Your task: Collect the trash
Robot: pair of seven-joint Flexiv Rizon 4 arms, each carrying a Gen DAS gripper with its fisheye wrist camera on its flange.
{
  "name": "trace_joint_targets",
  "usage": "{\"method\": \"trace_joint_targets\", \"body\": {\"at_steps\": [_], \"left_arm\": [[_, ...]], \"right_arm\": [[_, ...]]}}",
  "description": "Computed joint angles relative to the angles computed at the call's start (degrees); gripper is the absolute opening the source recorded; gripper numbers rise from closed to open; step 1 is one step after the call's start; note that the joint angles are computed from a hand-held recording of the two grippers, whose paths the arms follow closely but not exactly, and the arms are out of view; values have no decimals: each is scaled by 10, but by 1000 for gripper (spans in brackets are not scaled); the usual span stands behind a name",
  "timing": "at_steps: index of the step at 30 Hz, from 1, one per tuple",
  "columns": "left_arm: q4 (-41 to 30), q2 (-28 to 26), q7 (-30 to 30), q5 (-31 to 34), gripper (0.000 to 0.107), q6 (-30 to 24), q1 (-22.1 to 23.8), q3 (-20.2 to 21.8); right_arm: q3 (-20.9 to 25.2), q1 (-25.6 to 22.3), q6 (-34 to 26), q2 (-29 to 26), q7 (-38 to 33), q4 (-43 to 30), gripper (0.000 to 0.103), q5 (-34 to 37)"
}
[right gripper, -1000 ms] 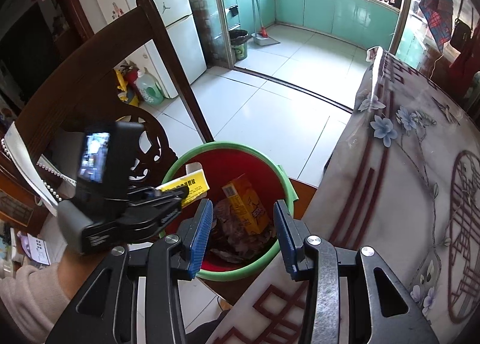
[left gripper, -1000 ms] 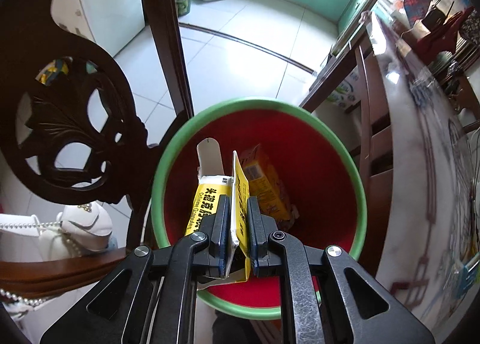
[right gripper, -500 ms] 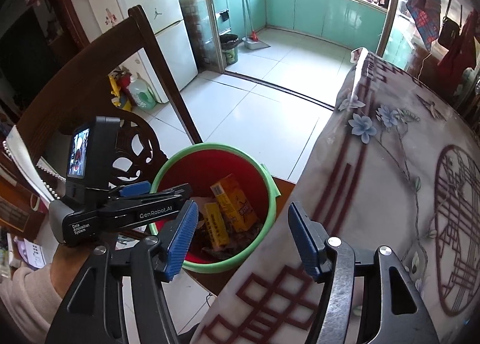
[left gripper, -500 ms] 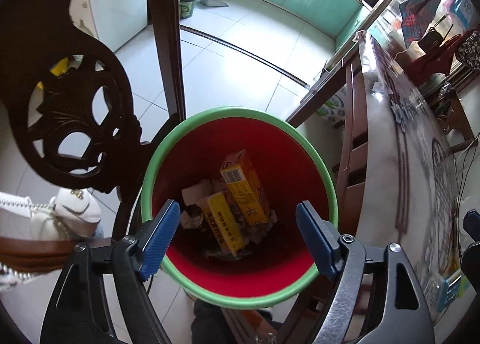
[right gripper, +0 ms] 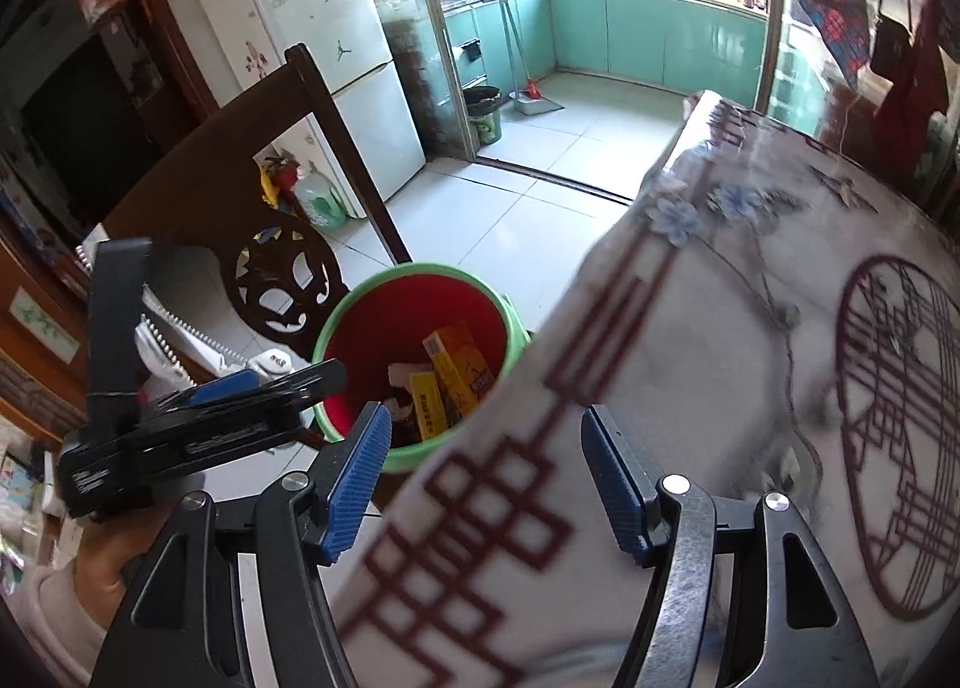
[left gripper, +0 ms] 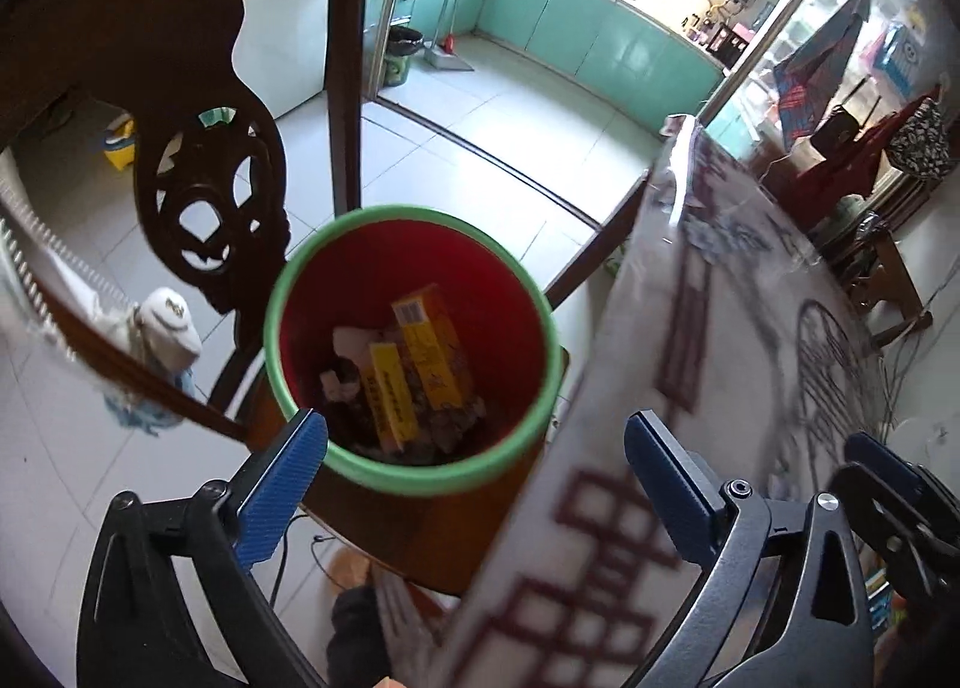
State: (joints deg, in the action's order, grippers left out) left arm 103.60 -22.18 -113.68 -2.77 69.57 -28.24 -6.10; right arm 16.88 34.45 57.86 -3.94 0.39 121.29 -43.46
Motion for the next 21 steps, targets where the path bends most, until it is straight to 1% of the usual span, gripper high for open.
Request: {"method": "trace_joint_targets", "body": {"at_steps": [4, 7, 9, 10, 12, 14, 15, 16, 18, 20, 21], "left_arm": [[14, 27, -53, 39, 100, 17, -36, 17], [13, 46, -114, 99, 102, 45, -72, 41], [2, 53, -153, 149, 102, 58, -92, 57], [-11, 57, -186, 191, 102, 64, -111, 74], [-35, 64, -253, 269, 103, 72, -140, 101], [-65, 70, -334, 360, 103, 70, -174, 134], [-86, 72, -385, 418, 103, 61, -197, 154], [-105, 74, -429, 471, 103, 51, -217, 169], [-133, 77, -490, 554, 103, 31, -243, 180], [-151, 78, -523, 609, 103, 33, -251, 177], [-156, 76, -527, 620, 103, 38, -248, 170]], "right_arm": [[14, -9, 11, 48, 15, 47, 65, -3], [28, -19, 3, 88, 39, 74, 66, -31], [42, -29, -18, 121, 67, 88, 73, -66], [48, -34, -22, 133, 80, 94, 77, -82], [59, -51, -26, 167, 116, 109, 79, -128], [72, -70, -32, 199, 162, 121, 83, -181], [80, -81, -42, 214, 190, 125, 85, -213], [89, -92, -61, 227, 216, 127, 87, -244], [119, -101, -133, 244, 254, 125, 91, -283], [143, -94, -202, 248, 256, 119, 95, -294], [150, -88, -231, 249, 247, 115, 97, -291]]}}
